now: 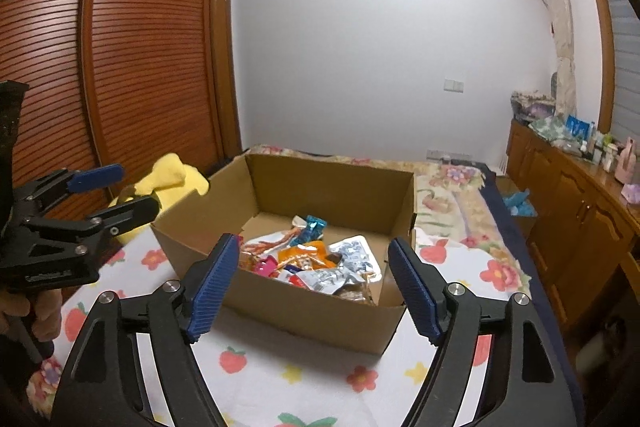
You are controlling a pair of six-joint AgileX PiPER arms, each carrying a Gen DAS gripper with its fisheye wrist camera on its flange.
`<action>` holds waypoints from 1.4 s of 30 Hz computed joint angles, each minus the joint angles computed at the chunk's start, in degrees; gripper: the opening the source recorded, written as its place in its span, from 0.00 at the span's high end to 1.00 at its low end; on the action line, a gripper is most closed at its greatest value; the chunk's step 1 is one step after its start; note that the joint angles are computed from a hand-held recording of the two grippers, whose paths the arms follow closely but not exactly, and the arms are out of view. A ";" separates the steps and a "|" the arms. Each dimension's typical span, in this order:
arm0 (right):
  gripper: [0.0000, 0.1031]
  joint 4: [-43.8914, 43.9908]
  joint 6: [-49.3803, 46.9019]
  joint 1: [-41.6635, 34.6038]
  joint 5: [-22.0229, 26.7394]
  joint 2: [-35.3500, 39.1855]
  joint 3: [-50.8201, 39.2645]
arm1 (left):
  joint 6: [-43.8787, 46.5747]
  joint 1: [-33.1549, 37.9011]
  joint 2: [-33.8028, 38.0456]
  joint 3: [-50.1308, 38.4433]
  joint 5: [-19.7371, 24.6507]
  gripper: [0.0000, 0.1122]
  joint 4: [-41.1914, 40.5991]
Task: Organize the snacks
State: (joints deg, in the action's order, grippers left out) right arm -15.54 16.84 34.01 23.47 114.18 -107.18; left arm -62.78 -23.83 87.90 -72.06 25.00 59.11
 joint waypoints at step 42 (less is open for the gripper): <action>0.05 -59.12 65.51 10.24 -0.61 -21.97 32.94 | -20.68 -18.62 -16.11 18.24 17.81 0.12 11.08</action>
